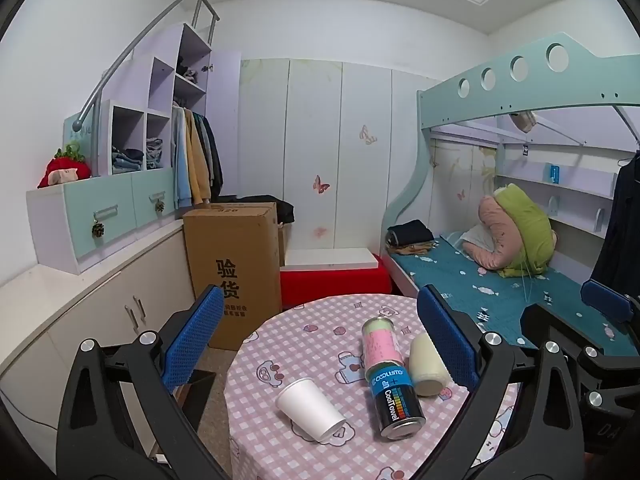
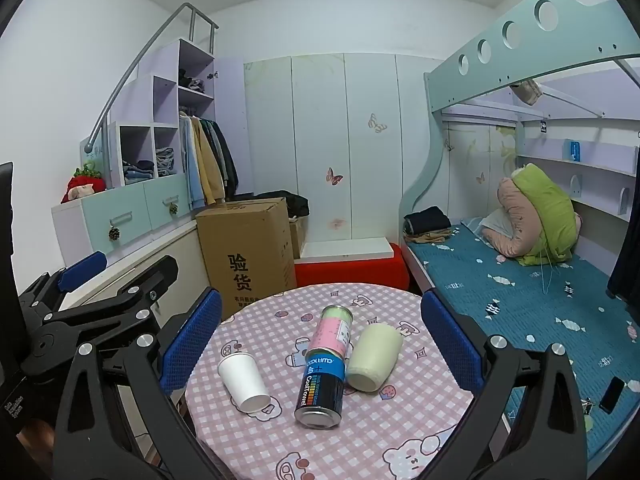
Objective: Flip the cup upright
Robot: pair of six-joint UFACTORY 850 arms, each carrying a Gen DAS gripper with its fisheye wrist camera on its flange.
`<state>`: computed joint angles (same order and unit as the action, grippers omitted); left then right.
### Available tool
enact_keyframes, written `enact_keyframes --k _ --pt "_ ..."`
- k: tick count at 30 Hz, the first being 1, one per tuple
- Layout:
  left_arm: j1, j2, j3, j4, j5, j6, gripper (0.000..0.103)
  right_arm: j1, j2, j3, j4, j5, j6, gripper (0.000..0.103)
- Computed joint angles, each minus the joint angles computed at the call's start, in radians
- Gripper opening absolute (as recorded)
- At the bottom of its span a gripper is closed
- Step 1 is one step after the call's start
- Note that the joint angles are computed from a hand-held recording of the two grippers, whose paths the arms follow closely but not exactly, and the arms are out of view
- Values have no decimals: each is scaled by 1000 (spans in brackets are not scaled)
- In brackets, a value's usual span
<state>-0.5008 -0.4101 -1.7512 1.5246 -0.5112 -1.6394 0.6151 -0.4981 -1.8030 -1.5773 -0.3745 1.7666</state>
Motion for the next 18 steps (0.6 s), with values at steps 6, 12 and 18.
enact_keyframes --k 6,12,18 --pt "-1 1 1 -5 -3 5 97 0 1 1 -3 1 3 96" --pt "0 -1 -4 -21 2 18 97 1 0 1 -4 -2 3 96" --pt "1 -1 -4 -24 3 21 97 1 1 2 -9 -4 6 96"
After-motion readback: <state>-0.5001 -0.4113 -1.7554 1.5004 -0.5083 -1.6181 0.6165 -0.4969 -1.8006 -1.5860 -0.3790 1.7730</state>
